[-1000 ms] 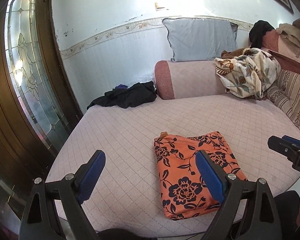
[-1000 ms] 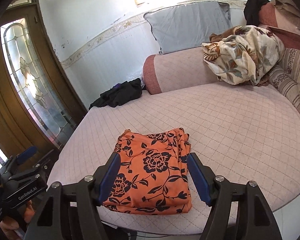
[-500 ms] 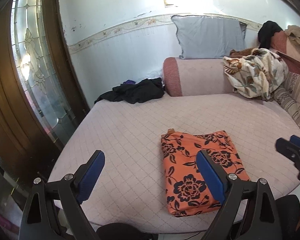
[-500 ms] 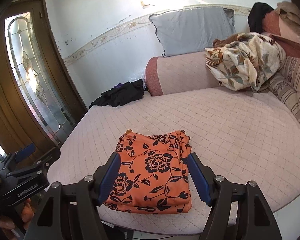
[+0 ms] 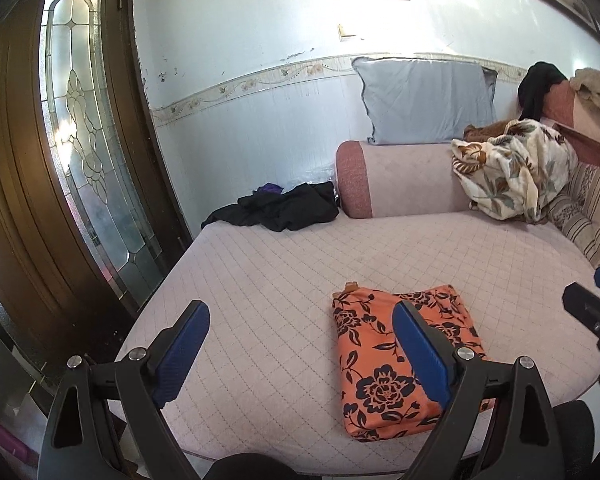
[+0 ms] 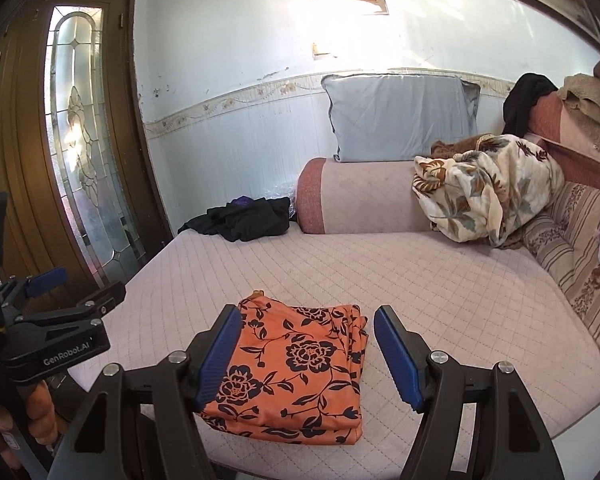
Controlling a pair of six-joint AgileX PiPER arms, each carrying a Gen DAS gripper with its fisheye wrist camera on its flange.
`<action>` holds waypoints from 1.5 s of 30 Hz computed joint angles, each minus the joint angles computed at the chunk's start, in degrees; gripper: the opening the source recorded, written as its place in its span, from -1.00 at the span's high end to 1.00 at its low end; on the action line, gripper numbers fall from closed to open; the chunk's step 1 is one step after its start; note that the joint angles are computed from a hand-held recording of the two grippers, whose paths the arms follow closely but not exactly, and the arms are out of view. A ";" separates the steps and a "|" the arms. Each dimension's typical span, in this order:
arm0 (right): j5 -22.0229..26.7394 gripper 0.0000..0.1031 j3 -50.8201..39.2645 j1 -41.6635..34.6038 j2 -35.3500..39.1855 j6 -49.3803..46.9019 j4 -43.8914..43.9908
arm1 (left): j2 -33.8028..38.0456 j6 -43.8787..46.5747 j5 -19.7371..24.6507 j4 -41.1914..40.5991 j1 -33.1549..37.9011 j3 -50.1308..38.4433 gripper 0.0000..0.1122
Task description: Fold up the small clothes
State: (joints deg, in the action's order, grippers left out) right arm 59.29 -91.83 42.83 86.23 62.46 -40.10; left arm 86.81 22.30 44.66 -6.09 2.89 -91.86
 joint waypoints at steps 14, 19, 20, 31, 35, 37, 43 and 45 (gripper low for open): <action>1.55 -0.40 -0.46 1.50 0.58 1.02 -1.34 | -0.96 4.53 3.78 -7.02 3.17 -2.60 -0.66; 1.58 -0.40 -0.66 1.38 0.80 0.80 -0.90 | -0.76 4.56 4.03 -7.01 3.41 -2.69 -0.66; 1.66 -0.40 -0.78 1.45 0.93 0.71 -0.91 | -0.64 4.66 4.14 -6.96 3.41 -2.76 -0.66; 2.49 -0.40 -2.33 2.01 2.41 0.66 -1.31 | 0.14 6.60 4.30 -8.75 3.93 -2.58 -0.66; 2.70 -0.41 -3.23 2.30 3.25 0.65 -1.36 | 0.42 8.24 4.81 -10.53 4.79 -2.54 -0.66; 3.11 -0.41 -4.02 2.71 3.92 0.55 -1.52 | 0.37 8.43 4.79 -10.94 4.95 -2.43 -0.66; 4.43 -0.40 -6.31 3.67 5.59 -0.54 -1.99 | 1.18 9.86 6.04 -13.49 6.32 -3.59 -0.66; 4.94 -0.41 -7.15 3.84 6.08 -0.64 -2.15 | 1.45 10.55 6.25 -14.21 6.61 -3.94 -0.66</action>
